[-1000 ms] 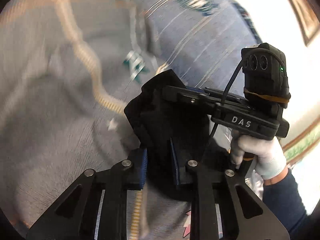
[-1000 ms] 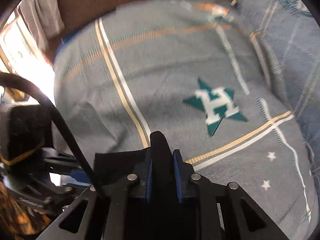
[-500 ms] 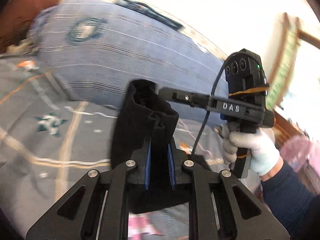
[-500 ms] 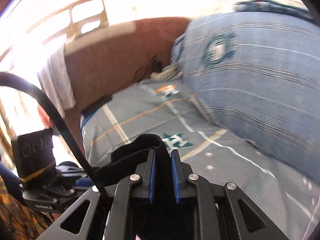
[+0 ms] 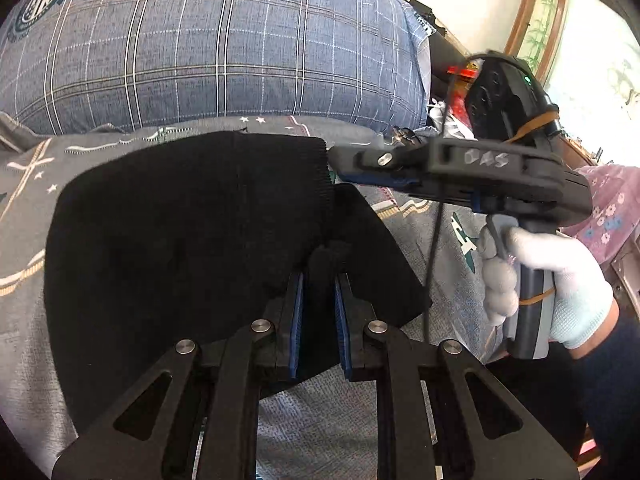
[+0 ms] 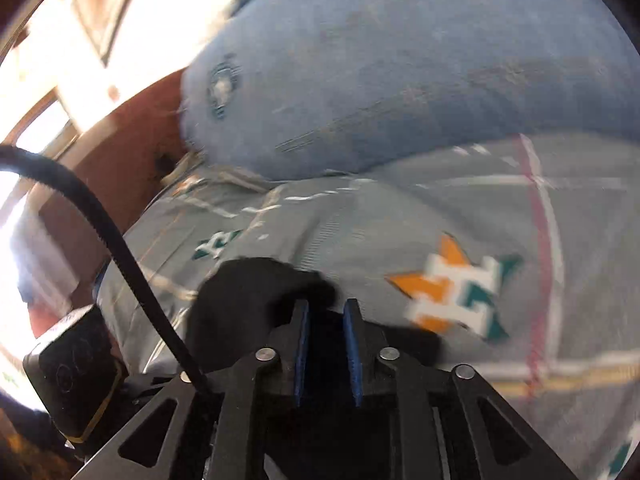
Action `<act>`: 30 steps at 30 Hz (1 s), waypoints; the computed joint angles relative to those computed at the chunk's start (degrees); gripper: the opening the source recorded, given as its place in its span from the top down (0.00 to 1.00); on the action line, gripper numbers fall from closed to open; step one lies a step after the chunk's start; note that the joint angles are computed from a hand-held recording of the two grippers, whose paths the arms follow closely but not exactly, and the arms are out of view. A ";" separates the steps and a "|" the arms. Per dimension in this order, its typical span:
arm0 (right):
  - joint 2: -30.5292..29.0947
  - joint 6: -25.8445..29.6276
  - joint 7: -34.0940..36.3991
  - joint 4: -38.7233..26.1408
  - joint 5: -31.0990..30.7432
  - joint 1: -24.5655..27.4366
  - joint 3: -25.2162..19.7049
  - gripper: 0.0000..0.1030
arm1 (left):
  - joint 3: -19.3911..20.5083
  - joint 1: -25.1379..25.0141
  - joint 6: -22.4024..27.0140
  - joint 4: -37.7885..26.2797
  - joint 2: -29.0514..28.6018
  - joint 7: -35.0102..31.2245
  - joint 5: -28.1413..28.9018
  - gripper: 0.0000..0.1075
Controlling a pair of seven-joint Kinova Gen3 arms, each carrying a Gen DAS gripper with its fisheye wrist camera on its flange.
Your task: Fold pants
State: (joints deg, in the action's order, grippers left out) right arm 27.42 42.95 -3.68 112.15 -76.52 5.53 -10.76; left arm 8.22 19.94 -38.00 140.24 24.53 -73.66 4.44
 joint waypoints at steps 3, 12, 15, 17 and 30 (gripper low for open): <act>1.27 5.85 3.10 -0.32 -3.38 2.82 -0.54 0.45 | 0.28 -1.01 0.36 -0.42 0.10 0.83 -0.98 0.87; 7.96 8.09 -7.00 -9.26 2.93 -5.23 1.80 0.68 | -0.20 2.21 -2.83 2.70 -1.18 0.48 2.82 0.87; 4.84 5.02 -0.94 -5.99 2.59 -1.09 -4.26 0.85 | 0.11 2.77 -2.62 3.17 -3.24 0.05 2.76 0.87; 1.42 3.83 3.47 -3.44 0.62 0.80 -5.76 0.85 | 0.29 3.78 -2.80 2.97 -4.37 -1.14 2.93 0.87; -0.50 11.13 8.87 2.65 -7.89 3.69 3.31 0.92 | 1.47 -0.11 -3.09 6.68 -10.19 3.50 -3.51 0.87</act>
State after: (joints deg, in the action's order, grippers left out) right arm 26.92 54.08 5.19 114.80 -84.41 9.22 -7.46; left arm 9.69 19.84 -41.09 146.93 14.35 -70.16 0.93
